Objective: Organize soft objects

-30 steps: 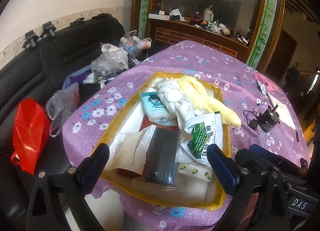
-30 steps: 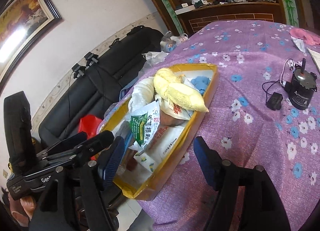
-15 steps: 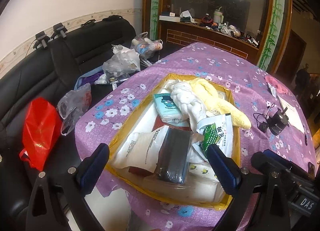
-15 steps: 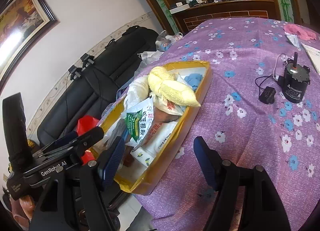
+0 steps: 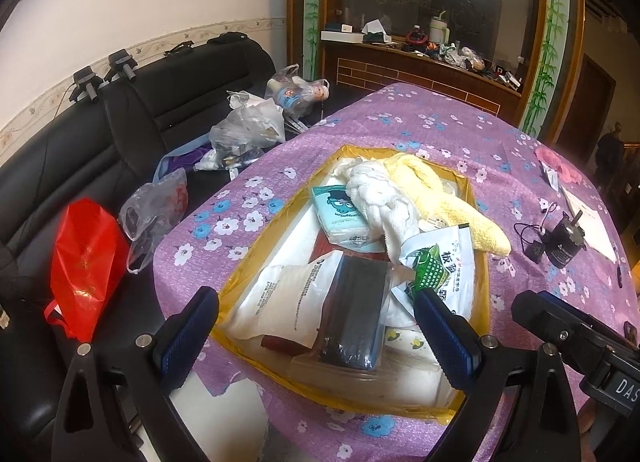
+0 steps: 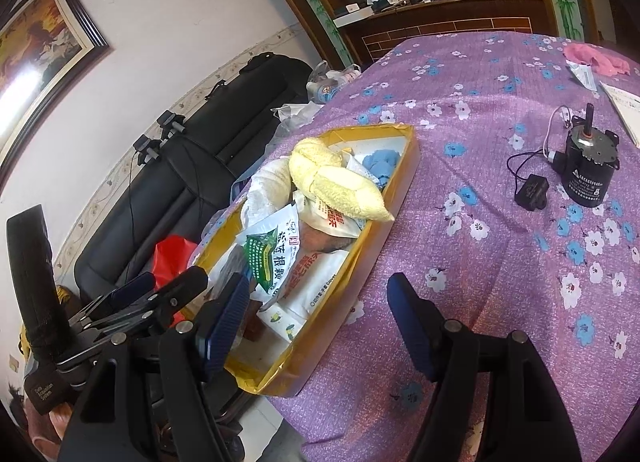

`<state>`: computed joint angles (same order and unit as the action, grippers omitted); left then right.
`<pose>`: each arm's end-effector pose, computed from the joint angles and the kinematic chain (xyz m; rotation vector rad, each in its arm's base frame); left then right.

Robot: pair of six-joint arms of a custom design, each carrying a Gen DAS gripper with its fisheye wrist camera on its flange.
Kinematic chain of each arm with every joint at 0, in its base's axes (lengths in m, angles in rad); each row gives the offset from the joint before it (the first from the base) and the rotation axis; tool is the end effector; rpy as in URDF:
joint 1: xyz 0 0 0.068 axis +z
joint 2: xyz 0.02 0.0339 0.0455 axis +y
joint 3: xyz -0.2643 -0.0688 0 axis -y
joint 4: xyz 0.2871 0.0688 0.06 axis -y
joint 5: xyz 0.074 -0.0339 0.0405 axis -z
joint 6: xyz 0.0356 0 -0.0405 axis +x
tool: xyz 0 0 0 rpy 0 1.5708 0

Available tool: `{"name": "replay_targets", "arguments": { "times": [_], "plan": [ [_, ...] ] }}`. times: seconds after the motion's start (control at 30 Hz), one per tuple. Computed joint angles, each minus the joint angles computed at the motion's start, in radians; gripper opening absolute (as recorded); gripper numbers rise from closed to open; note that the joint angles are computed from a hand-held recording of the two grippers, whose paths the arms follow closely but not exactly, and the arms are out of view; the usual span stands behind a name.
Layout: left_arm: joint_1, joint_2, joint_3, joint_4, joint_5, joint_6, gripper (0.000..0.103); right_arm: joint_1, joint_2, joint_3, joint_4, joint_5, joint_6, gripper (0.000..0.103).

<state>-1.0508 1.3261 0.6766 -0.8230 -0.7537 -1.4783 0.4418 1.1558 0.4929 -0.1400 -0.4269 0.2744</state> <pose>0.1358 -0.1881 0.1446 -0.5523 2.3251 0.1730 0.2202 0.1205 0.1494 -0.4164 2.4106 0.8398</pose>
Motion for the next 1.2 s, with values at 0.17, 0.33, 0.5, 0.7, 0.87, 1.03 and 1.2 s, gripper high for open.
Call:
{"name": "replay_targets", "arguments": {
  "times": [0.17, 0.33, 0.5, 0.7, 0.87, 1.03, 1.2],
  "plan": [
    [0.006, 0.009, 0.001, 0.009, 0.005, 0.010, 0.099, 0.001, 0.013, 0.005, 0.005, 0.002, 0.004, 0.071],
    [0.008, 0.014, 0.000, 0.011, 0.002, 0.009, 0.099, 0.003, 0.014, 0.004, 0.005, 0.003, 0.005, 0.071],
    [0.009, 0.016, 0.000, 0.013, 0.005, 0.009, 0.099, 0.004, 0.020, 0.004, 0.011, 0.002, 0.005, 0.071],
    [0.006, 0.016, -0.002, 0.016, 0.005, 0.010, 0.099, 0.005, 0.022, 0.002, 0.018, 0.000, 0.014, 0.073],
    [-0.003, 0.023, -0.002, 0.016, 0.007, 0.004, 0.099, -0.001, 0.006, -0.008, 0.027, -0.003, 0.025, 0.076],
    [-0.011, 0.025, 0.008, 0.008, 0.011, 0.003, 0.099, -0.007, 0.004, -0.009, 0.022, -0.013, 0.034, 0.077],
    [-0.012, 0.033, 0.018, 0.005, 0.014, 0.006, 0.099, -0.010, 0.006, -0.005, 0.016, -0.009, 0.030, 0.078]
  ]
}}
